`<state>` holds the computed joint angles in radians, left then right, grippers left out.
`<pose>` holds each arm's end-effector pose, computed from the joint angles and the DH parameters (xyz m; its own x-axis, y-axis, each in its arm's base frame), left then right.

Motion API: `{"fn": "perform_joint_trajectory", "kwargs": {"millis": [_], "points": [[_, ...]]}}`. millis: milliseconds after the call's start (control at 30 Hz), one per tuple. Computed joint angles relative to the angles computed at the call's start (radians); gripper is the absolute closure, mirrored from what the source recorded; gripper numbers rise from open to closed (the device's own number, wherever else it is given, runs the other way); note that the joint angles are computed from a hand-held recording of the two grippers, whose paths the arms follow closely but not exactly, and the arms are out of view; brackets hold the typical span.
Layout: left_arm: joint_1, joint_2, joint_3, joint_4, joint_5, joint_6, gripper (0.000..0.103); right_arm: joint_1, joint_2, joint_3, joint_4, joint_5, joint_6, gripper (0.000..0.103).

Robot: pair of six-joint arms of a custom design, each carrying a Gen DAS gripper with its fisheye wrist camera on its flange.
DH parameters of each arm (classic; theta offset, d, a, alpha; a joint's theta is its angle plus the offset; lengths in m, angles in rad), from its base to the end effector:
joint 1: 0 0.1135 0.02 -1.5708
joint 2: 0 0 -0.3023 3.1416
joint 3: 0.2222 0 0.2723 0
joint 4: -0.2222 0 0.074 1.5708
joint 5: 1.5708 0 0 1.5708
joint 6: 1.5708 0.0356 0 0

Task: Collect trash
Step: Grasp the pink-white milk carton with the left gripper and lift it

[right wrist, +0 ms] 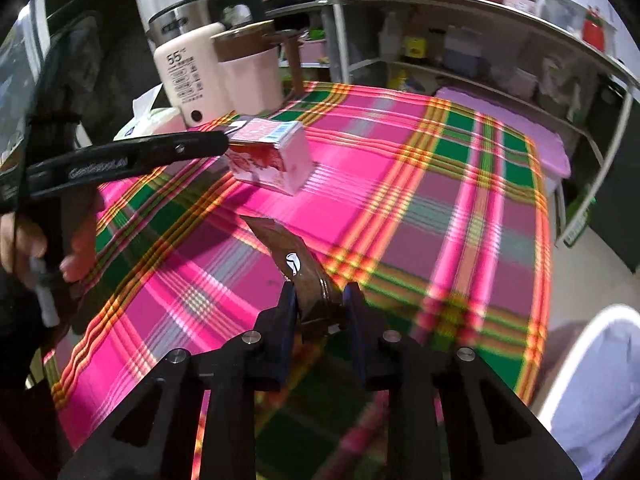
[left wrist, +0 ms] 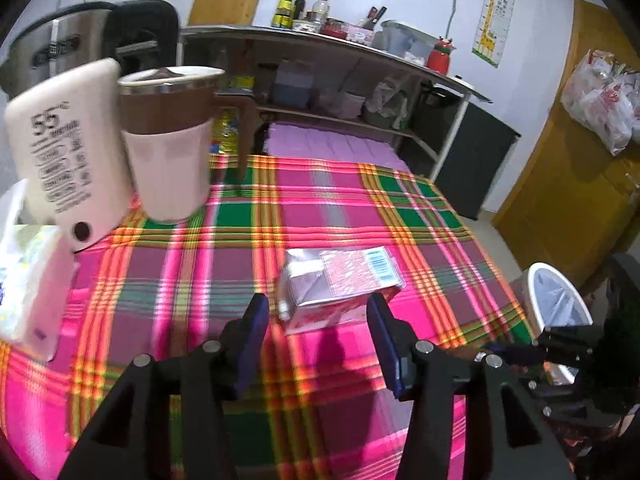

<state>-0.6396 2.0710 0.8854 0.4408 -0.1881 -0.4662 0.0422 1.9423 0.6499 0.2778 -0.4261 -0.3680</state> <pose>0.3253 -0.2337 0.0813 -0.6998 -0.0298 -0.7137 0.1808 0.9592 -0.2173 0.3157 0.0281 0.0659 -0.6995 -0.3574 -0.6189 -0.5445 0.8274 0.1376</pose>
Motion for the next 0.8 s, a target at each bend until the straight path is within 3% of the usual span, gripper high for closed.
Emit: {"fn": "perform_joint_trajectory", "kwargs": {"millis": [367, 633, 800], "points": [[-0.076, -0.001, 0.025, 0.007, 0.076, 0.024, 0.050, -0.127, -0.048, -0.069, 0.009, -0.044, 0.001, 0.078], [-0.112, -0.014, 0.051, -0.050, -0.140, 0.101, 0.047, -0.189, -0.079, -0.098, 0.001, -0.085, -0.005, 0.078], [-0.065, 0.027, 0.092, -0.058, -0.100, 0.160, 0.044, -0.202, -0.080, -0.101, 0.002, -0.098, -0.007, 0.078]]}}
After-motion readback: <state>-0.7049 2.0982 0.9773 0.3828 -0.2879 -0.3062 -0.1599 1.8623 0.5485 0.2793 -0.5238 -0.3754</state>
